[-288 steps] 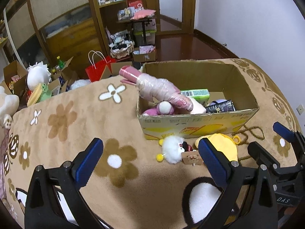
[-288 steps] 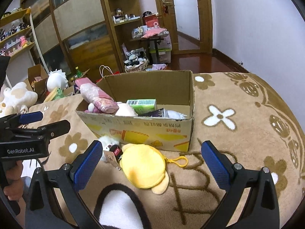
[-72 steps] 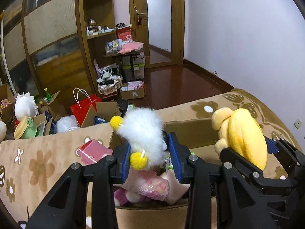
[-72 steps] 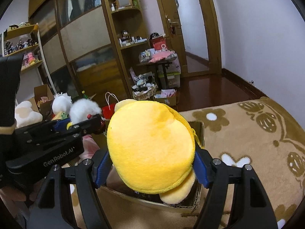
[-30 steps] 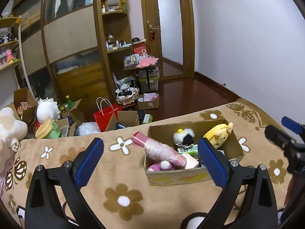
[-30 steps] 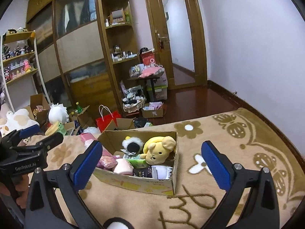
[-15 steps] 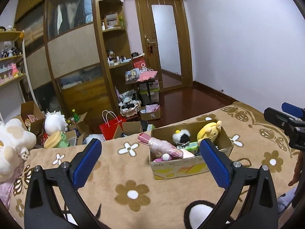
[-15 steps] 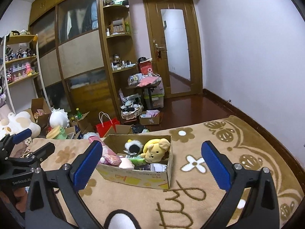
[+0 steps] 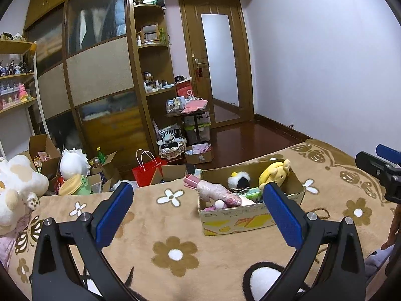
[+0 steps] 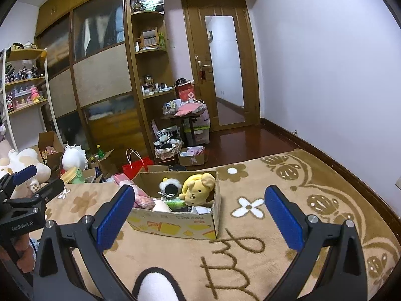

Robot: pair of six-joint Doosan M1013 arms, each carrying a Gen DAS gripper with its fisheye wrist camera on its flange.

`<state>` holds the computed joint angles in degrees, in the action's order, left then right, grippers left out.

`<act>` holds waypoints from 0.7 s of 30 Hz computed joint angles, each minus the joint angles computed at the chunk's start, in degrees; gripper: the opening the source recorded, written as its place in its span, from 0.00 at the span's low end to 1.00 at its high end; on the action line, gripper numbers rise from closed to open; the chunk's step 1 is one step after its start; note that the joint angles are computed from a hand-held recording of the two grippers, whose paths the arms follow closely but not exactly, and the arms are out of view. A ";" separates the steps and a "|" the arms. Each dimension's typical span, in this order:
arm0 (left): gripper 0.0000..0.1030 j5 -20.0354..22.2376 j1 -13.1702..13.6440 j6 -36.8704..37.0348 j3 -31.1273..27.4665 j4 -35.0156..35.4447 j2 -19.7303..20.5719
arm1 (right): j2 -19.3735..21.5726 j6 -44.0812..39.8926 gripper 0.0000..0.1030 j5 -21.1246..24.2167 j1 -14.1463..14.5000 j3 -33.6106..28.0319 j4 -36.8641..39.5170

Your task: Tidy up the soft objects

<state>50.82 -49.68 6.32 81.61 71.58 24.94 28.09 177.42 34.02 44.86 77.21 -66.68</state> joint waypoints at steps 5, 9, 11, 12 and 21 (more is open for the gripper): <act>0.99 -0.30 0.23 0.66 -0.02 -0.84 0.41 | -0.07 1.75 1.00 0.18 0.17 0.76 -0.90; 0.99 -1.10 0.69 1.49 -0.09 -1.44 0.77 | 0.11 1.06 1.00 1.28 0.39 1.08 -0.40; 0.99 -1.74 1.10 2.19 -0.27 -2.31 1.02 | 0.32 0.42 1.00 1.11 0.25 0.94 0.82; 0.99 -1.92 1.25 2.42 -0.42 -2.69 1.13 | 0.32 0.58 1.00 1.08 0.20 1.14 0.90; 0.99 -5.35 2.98 4.75 -0.85 -6.81 1.63 | 1.03 -1.17 1.00 1.75 0.36 0.58 2.19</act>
<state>45.47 -46.70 11.08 80.76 64.77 26.57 29.12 176.25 35.77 45.22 77.78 -64.49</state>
